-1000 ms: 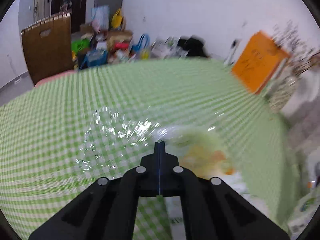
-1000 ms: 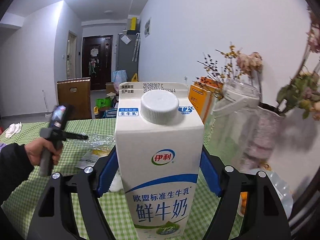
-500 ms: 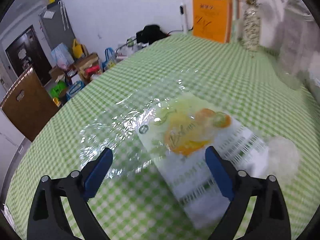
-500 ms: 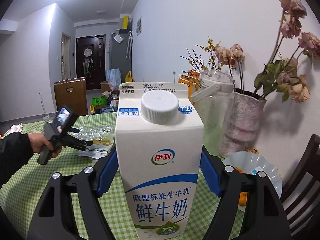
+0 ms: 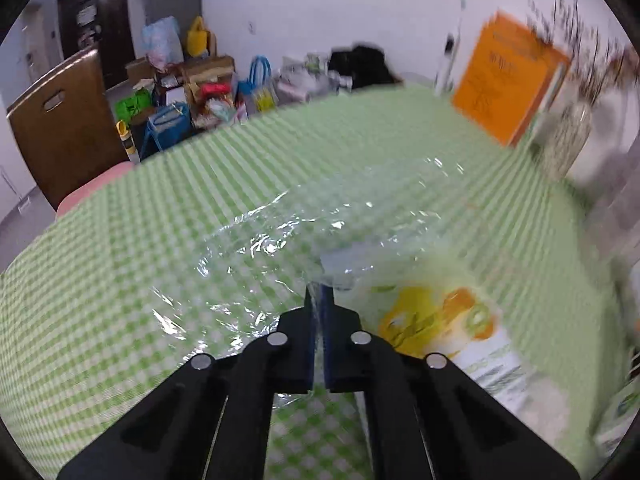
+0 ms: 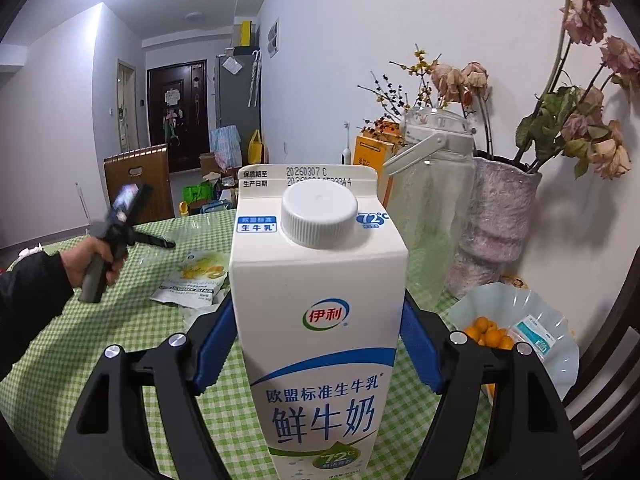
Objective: Collect trash
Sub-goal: 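Grasp the white milk carton with the right tool while the left tool grasps the clear plastic bag, then carry the milk carton and plastic bag to the cardboard box and open both tools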
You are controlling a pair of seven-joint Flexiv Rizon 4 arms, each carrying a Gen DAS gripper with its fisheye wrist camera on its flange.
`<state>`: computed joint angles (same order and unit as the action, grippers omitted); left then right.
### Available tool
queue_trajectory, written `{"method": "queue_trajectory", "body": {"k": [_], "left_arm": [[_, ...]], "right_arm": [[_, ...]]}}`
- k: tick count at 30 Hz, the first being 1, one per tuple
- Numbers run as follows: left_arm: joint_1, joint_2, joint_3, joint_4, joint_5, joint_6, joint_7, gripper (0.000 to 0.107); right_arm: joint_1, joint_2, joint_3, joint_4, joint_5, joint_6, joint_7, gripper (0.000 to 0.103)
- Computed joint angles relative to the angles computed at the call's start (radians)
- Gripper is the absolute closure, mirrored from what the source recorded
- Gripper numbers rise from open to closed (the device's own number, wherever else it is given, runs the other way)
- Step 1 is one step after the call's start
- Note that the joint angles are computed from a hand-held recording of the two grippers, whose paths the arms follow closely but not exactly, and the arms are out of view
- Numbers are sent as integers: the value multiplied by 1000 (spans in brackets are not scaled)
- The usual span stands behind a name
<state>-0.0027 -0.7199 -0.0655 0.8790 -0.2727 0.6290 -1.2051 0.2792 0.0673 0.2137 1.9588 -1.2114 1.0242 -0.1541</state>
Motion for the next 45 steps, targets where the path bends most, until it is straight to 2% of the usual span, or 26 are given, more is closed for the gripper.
{"method": "queue_trajectory", "body": {"k": [3, 6, 10, 16, 19, 21, 26, 30, 36, 40, 42, 45], "left_arm": [[44, 122, -63, 164, -102, 116, 75, 107], [66, 256, -109, 350, -227, 213, 187, 107], [37, 404, -125, 547, -377, 284, 320, 107], [-57, 612, -112, 781, -592, 218, 490, 107], [-133, 696, -94, 877, -654, 193, 569, 107], [-179, 735, -78, 920, -689, 145, 603, 107], [-308, 775, -67, 1008, -672, 139, 614, 107], [-394, 796, -79, 1072, -628, 159, 576, 107], [-476, 807, -92, 1139, -627, 153, 547, 107], [-519, 800, -111, 1179, -584, 149, 511, 107], [-538, 783, -125, 1187, -553, 139, 491, 107], [-560, 750, -144, 1189, -512, 80, 472, 107]], "right_arm": [[6, 17, 11, 4, -1, -21, -8, 30], [-2, 77, 28, 41, -8, -27, 23, 30], [-14, 184, 83, 107, 47, -98, 26, 30], [4, 405, 201, 231, 255, -316, -115, 30], [45, 515, 255, 287, 422, -446, -217, 30], [81, 585, 290, 318, 549, -559, -274, 30], [152, 738, 364, 386, 814, -812, -273, 30], [198, 856, 403, 490, 908, -832, -183, 30], [262, 1006, 489, 602, 968, -839, -43, 30], [339, 1138, 580, 665, 1126, -893, 136, 30], [383, 1165, 633, 673, 1188, -918, 219, 30], [416, 1158, 667, 651, 1209, -974, 291, 30]]}}
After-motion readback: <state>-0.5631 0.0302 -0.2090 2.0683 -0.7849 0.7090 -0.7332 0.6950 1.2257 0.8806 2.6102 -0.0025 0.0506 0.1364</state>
